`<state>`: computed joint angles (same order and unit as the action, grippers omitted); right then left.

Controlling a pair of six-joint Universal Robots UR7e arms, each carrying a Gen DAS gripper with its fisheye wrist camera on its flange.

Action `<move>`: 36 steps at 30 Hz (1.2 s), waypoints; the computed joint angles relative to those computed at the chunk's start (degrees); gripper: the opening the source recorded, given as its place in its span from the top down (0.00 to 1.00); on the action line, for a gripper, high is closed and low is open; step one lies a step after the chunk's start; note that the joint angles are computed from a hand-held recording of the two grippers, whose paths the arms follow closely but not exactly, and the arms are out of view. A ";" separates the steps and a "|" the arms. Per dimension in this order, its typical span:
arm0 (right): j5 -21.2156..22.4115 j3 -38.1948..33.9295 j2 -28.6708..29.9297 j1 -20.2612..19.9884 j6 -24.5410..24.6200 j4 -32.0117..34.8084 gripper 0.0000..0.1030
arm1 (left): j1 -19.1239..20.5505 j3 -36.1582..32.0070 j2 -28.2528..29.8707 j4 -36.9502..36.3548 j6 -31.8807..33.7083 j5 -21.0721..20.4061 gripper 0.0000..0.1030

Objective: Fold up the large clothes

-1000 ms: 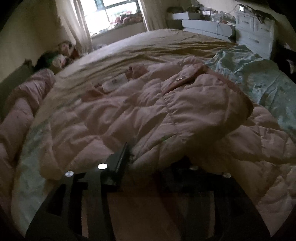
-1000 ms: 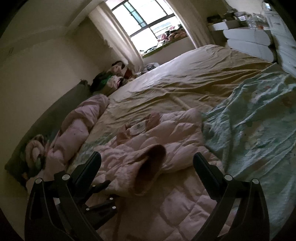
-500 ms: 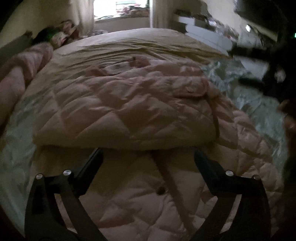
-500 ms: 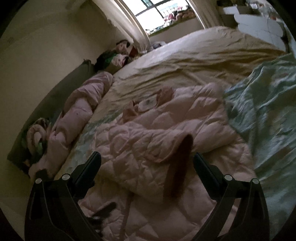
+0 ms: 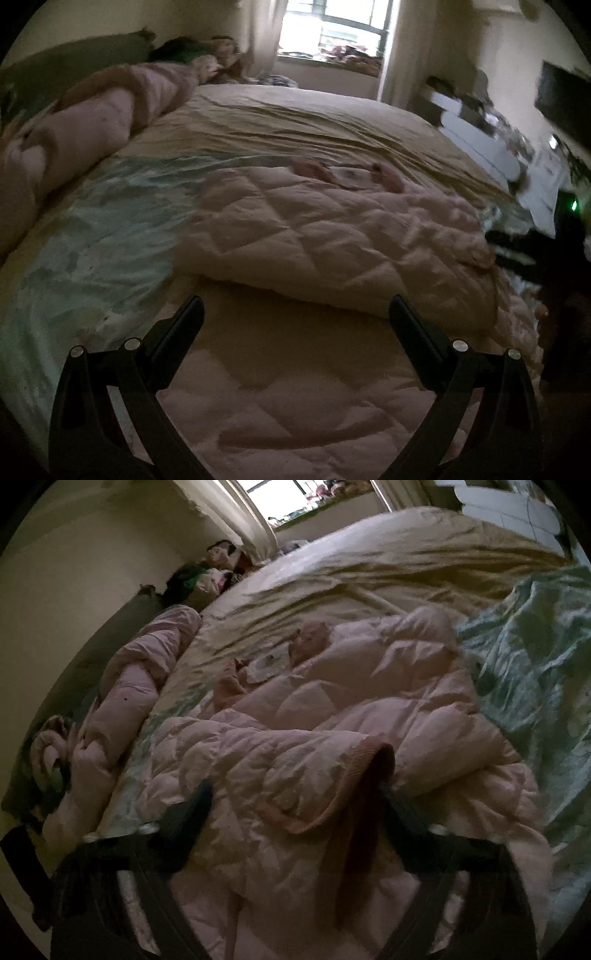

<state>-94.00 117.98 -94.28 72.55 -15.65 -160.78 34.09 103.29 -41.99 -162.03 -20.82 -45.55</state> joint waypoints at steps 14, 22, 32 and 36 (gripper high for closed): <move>1.09 -0.69 3.54 -0.85 -3.98 -3.49 0.89 | 3.13 3.02 -2.63 -4.46 -1.56 -0.71 0.09; -4.54 -4.68 5.12 8.36 -17.33 -11.16 0.91 | 4.59 -0.40 -1.84 -3.74 0.56 -2.04 0.09; -14.63 -14.52 14.49 10.56 -22.09 -15.68 0.91 | 8.21 -11.99 3.08 0.14 2.69 -1.83 0.09; -15.21 -15.22 15.45 8.30 -18.67 -13.31 0.91 | 9.39 -16.40 6.44 3.12 4.82 -2.80 0.09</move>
<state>-109.20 102.75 -78.83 80.85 -34.32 -174.09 43.48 86.90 -35.55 -158.90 -16.00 -48.35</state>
